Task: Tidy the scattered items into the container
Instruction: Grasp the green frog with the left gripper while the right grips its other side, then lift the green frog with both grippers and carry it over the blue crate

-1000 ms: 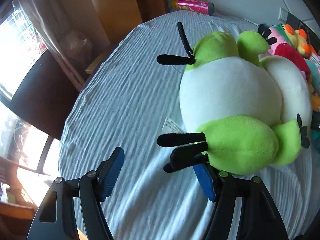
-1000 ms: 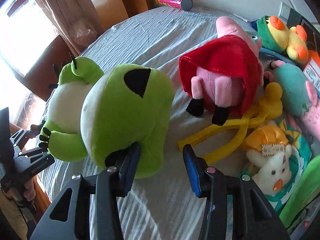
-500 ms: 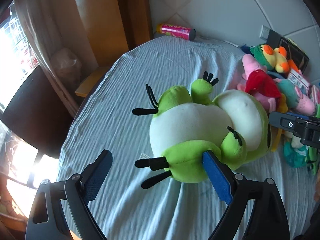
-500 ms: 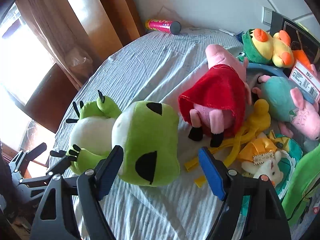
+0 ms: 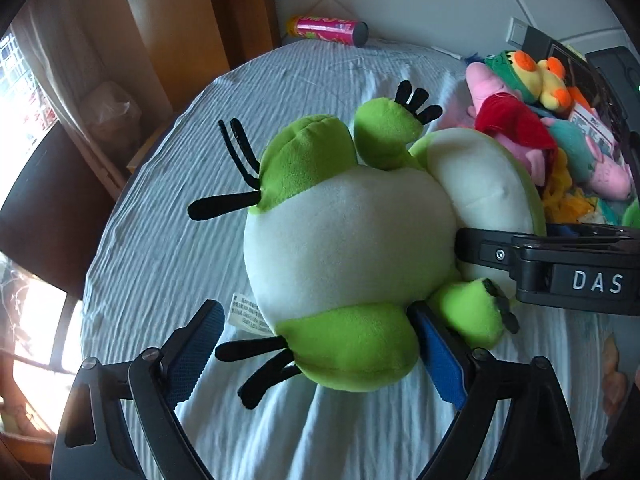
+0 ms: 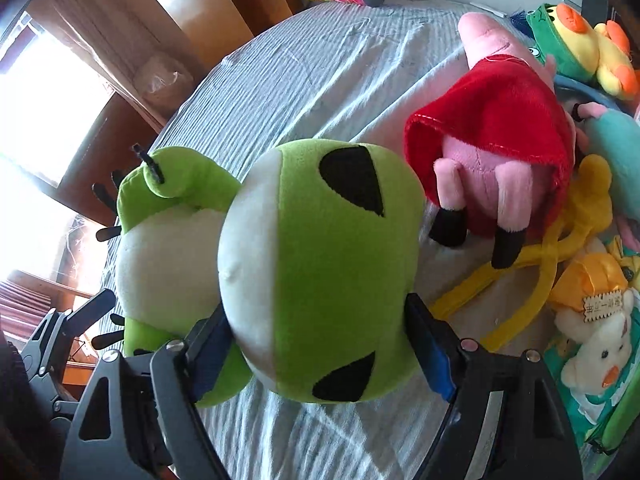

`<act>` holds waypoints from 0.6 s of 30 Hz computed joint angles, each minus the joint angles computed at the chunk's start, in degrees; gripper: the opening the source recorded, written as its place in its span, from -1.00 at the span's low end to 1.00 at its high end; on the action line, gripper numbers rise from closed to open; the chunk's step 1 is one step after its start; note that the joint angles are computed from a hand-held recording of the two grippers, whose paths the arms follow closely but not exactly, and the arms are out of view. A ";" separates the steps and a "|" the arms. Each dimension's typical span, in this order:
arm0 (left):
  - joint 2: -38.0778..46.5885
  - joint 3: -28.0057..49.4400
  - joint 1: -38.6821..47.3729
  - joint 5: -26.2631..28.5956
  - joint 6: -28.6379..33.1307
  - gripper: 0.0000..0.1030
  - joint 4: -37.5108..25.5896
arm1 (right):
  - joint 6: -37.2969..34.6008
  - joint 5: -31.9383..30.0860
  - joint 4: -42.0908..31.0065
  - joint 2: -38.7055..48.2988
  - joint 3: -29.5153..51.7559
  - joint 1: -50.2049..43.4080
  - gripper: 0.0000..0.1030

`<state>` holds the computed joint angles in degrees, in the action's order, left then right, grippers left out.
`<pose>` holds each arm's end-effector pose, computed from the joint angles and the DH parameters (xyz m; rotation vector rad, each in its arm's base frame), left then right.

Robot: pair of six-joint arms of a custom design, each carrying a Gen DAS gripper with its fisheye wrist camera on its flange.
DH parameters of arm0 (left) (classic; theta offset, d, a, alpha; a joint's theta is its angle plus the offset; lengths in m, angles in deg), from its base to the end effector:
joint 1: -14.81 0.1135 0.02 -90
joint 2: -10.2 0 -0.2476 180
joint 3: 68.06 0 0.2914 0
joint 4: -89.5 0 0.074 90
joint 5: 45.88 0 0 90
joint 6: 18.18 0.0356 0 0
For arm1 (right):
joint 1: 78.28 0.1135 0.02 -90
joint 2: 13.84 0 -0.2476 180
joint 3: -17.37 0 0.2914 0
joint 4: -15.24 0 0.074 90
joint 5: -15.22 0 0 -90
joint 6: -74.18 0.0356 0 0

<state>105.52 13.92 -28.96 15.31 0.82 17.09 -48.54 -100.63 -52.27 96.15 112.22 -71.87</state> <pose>0.2533 -0.2189 0.1879 -0.6519 2.5837 0.2856 0.3953 0.0600 0.1649 -0.9960 2.6769 0.5965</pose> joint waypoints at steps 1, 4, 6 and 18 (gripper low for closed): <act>0.78 -0.33 0.48 0.23 0.63 0.82 1.08 | -0.11 0.35 0.63 -0.42 -0.42 0.20 0.56; -0.25 -2.15 0.94 -0.11 0.38 0.82 4.18 | -0.09 0.89 4.59 -2.16 -2.21 0.97 0.60; -0.51 -2.20 0.59 -1.46 -0.16 0.78 4.20 | 0.44 0.76 6.37 -1.62 -1.98 1.54 0.69; -1.22 0.84 -1.89 -4.51 -0.92 0.26 2.82 | 0.88 -6.44 6.03 -4.61 -3.26 -1.85 0.41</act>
